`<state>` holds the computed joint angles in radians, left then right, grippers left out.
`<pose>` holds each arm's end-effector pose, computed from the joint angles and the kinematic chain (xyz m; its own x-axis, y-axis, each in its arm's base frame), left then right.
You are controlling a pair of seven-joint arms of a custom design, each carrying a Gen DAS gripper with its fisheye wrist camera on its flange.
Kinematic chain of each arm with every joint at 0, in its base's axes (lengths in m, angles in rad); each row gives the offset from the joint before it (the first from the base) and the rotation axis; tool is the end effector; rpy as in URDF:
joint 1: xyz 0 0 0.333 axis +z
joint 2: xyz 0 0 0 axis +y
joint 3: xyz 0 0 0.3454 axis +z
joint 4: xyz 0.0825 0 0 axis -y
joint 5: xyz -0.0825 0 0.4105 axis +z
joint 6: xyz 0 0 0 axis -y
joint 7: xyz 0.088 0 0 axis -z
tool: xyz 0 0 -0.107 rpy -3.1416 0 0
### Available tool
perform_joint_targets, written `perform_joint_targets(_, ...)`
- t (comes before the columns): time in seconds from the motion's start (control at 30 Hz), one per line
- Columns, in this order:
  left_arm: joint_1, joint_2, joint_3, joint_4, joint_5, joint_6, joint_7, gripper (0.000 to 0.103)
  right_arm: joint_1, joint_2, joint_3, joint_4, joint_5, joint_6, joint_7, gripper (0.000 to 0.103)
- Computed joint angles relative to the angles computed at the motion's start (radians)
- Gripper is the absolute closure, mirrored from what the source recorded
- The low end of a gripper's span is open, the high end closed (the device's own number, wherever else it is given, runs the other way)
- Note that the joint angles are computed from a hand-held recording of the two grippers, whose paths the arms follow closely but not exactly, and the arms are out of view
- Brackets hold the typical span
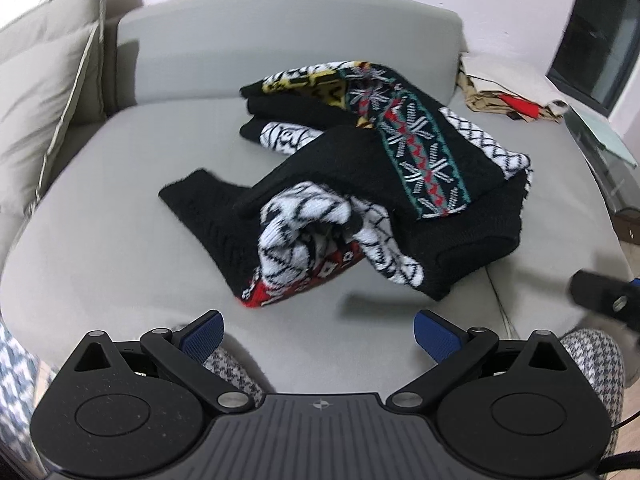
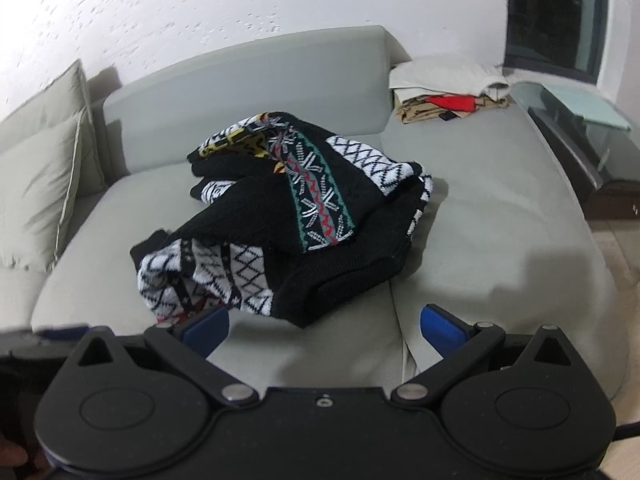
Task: Fold clothes
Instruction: 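Grasp the white patterned sleeve with the left gripper while the right gripper grasps the black body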
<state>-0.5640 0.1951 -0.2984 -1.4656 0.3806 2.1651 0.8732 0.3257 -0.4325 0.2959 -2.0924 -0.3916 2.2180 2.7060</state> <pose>0.4771 -0.5002 0.6573 -0.2877 -0.9562 0.0539 -0.8032 0.2102 -0.5574 0.3836 0.2961 0.6760 -0.2738 -0.9427 -0.1908 -0.7033 0.3315 -0.6289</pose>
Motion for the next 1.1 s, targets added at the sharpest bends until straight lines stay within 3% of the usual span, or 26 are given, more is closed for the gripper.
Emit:
perform_joint_targets(0.1, 0.006, -0.008, 0.01, -0.018, 0.011, 0.008, -0.044, 0.004, -0.017, -0.007, -0.011, -0.018, -0.01, 0.032, 0.02, 0.0)
perform_joint_targets(0.27, 0.023, 0.006, 0.016, -0.018, -0.007, 0.045, -0.1, 0.019, -0.051, -0.006, -0.024, -0.046, -0.041, 0.102, 0.039, 0.0)
perform_joint_targets(0.37, 0.044, -0.002, 0.02, -0.061, -0.052, 0.144, -0.155, 0.037, -0.076, -0.019, -0.029, -0.081, -0.066, 0.165, 0.064, 0.002)
perform_joint_targets(0.5, 0.075, -0.002, 0.019, -0.111, -0.152, 0.3, -0.227, 0.048, -0.1, -0.049, -0.047, -0.149, -0.049, 0.282, 0.101, 0.021)
perform_joint_targets(0.7, 0.082, 0.057, 0.028, -0.095, -0.218, 0.433, -0.31, 0.046, -0.125, -0.053, -0.068, -0.194, 0.025, 0.364, 0.088, 0.024)
perform_joint_targets(0.87, 0.126, 0.092, -0.021, -0.136, -0.45, 0.616, -0.306, 0.047, -0.147, -0.059, -0.079, -0.226, 0.074, 0.409, 0.09, 0.024)
perform_joint_targets(0.93, 0.103, 0.112, -0.001, -0.123, -0.451, 0.635, -0.353, 0.051, -0.15, -0.061, -0.084, -0.239, 0.099, 0.423, 0.091, 0.024)
perform_joint_targets(1.0, 0.05, 0.12, 0.064, -0.106, -0.367, 0.624, -0.457, 0.055, -0.16, -0.065, -0.079, -0.248, 0.104, 0.429, 0.089, 0.024)
perform_joint_targets(1.03, 0.024, 0.124, 0.097, -0.096, -0.312, 0.611, -0.516, 0.056, -0.164, -0.066, -0.077, -0.252, 0.106, 0.432, 0.088, 0.024)
perform_joint_targets(1.1, 0.016, 0.143, 0.109, -0.056, -0.268, 0.54, -0.573, 0.065, -0.172, -0.068, -0.074, -0.26, 0.109, 0.437, 0.087, 0.024)
